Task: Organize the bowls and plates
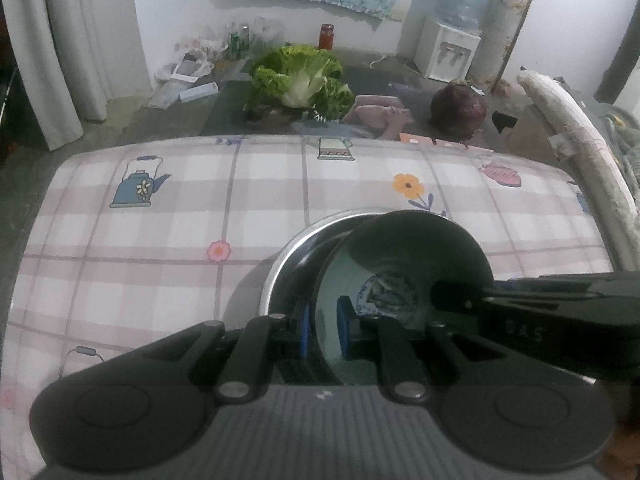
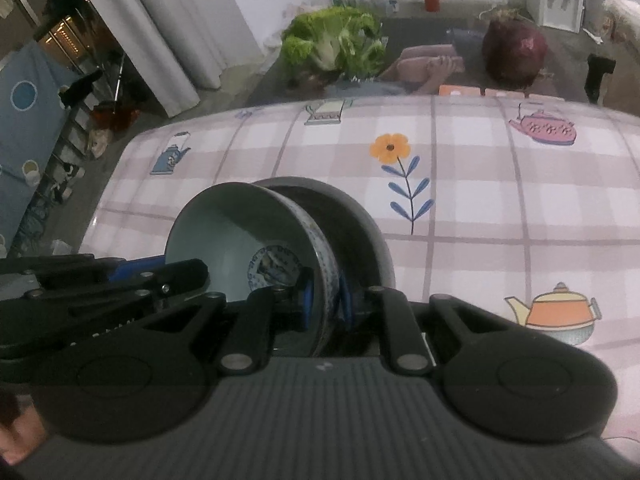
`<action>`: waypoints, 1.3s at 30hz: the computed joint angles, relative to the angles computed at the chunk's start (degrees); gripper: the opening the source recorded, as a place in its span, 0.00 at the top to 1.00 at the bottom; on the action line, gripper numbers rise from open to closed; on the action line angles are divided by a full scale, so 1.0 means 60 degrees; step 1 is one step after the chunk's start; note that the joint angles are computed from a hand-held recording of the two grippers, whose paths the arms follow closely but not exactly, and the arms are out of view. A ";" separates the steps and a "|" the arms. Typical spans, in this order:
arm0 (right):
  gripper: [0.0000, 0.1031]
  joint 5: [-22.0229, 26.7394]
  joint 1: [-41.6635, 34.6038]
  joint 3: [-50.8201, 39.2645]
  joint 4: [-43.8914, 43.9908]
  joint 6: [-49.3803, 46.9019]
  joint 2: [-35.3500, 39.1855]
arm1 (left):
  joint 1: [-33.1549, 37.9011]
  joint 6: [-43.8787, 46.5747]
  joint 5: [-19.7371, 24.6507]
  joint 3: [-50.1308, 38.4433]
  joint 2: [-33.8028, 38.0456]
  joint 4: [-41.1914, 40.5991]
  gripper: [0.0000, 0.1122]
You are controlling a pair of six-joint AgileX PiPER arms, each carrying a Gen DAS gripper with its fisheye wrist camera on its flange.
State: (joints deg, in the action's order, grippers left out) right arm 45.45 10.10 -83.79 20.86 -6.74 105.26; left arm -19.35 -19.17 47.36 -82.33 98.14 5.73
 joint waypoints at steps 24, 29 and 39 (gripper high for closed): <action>0.58 -0.1032 0.0070 0.0984 0.0067 -0.0052 -0.1223 | -0.0338 0.0112 -0.0334 0.0748 -0.1489 0.0568 0.49; 0.58 -0.1011 -0.0095 0.2574 0.0417 -0.0446 -0.3443 | -0.0493 0.0502 -0.0046 0.1597 -0.3106 0.0425 0.42; 0.58 -0.0037 0.1131 0.5773 -0.0868 0.1916 -0.8714 | -0.0522 0.0423 0.1241 0.4620 -0.7967 0.0129 0.32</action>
